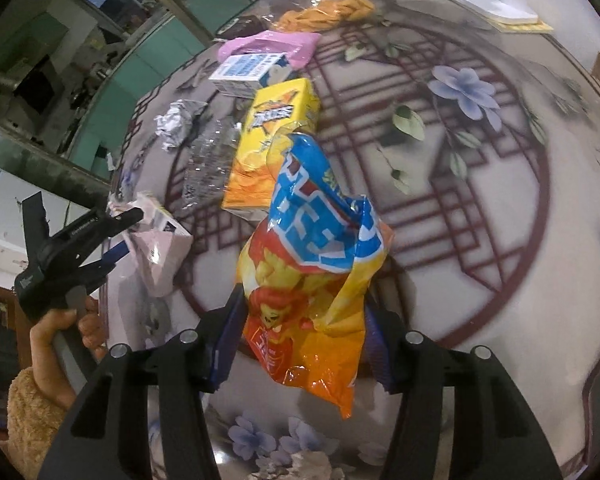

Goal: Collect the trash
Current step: 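Grasp the orange-and-blue snack bag with the right gripper while the left grasps the pink paper bag, then carry the snack bag and pink paper bag over the red bucket with both grippers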

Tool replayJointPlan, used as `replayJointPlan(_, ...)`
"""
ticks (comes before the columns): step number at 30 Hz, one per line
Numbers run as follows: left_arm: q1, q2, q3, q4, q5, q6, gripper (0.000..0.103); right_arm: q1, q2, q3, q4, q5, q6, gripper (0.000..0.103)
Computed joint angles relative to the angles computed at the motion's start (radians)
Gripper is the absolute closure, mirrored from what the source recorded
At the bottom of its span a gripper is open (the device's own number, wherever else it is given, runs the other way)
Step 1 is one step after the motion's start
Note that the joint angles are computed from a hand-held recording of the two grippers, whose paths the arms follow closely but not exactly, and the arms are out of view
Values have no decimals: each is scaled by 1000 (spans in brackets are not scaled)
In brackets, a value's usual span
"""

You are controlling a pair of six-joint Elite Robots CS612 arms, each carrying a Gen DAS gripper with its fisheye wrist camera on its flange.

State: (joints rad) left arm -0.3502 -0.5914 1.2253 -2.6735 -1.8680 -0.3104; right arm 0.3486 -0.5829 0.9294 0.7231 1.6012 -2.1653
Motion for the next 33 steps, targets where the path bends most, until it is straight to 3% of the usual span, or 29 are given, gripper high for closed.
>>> replayJointPlan(2, -1, -15, 19, -15, 4, 37, 65, 5, -1, -8, 1, 11, -9, 50)
replayJointPlan(9, 6, -107, 148, -183, 13, 158, 66, 31, 0, -66, 16, 77, -66, 51)
replayJointPlan(17, 32, -214, 295, -348, 57, 252, 66, 73, 14, -142, 5, 97, -135, 51)
replayJointPlan(27, 93, -271, 385, -432, 55, 244, 66, 125, 110, -346, 88, 81, -196, 51)
replayJointPlan(33, 132, -286, 416, -435, 39, 245, 66, 154, 201, -515, 172, 61, -208, 51)
